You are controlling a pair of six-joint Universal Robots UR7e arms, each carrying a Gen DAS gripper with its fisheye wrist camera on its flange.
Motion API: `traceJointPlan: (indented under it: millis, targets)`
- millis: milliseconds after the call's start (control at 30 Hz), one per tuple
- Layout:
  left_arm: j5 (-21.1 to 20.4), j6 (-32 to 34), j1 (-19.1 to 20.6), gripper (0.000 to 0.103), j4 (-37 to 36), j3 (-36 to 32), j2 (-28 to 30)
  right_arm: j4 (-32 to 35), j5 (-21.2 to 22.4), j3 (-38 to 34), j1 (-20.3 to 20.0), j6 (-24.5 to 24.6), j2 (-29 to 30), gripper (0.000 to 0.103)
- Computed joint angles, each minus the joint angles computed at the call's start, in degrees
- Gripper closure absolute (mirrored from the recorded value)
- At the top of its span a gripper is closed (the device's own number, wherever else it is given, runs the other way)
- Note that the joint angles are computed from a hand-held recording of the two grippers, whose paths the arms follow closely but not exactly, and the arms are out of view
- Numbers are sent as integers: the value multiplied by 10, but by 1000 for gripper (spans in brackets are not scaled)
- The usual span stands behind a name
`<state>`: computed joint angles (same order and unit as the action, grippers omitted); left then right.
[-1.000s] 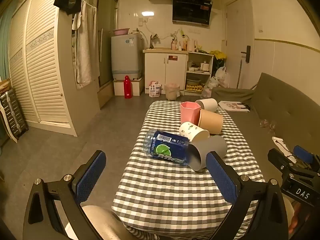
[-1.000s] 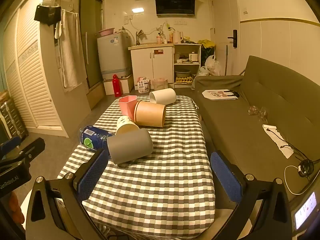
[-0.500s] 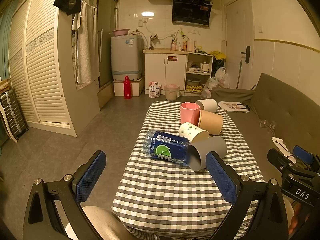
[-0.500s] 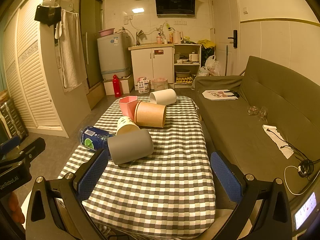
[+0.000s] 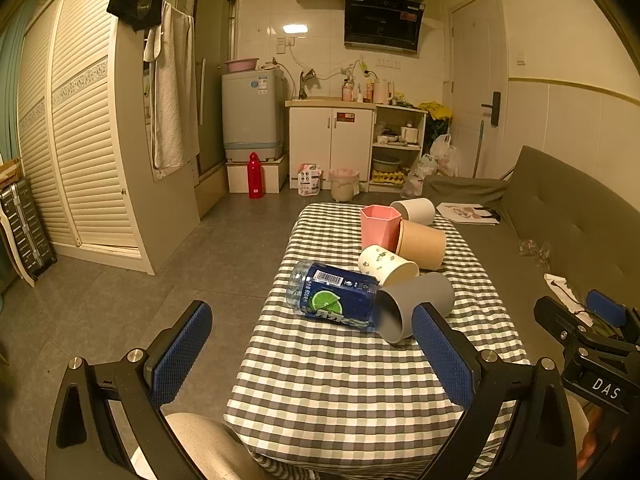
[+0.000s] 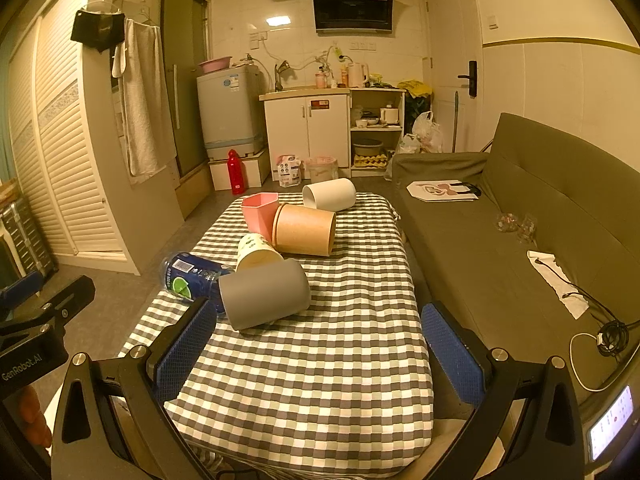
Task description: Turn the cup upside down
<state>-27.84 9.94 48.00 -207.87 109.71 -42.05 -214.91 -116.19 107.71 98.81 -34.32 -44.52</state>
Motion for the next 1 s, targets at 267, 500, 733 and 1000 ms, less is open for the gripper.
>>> traceJointPlan:
  millis: [267, 500, 733, 1000]
  targets:
    - [0, -1, 0, 0, 0, 0, 0, 4, 1, 0, 1, 3, -1, 0]
    - [1, -2, -1, 0, 4, 0, -1, 7, -5, -2, 5, 6, 3, 0]
    - [0, -1, 0, 0, 2, 0, -1, 7, -3, 1, 2, 8, 0, 0]
    - [-1, 0, 1, 0, 2, 1, -2, 8, -2, 1, 1, 8, 0, 0]
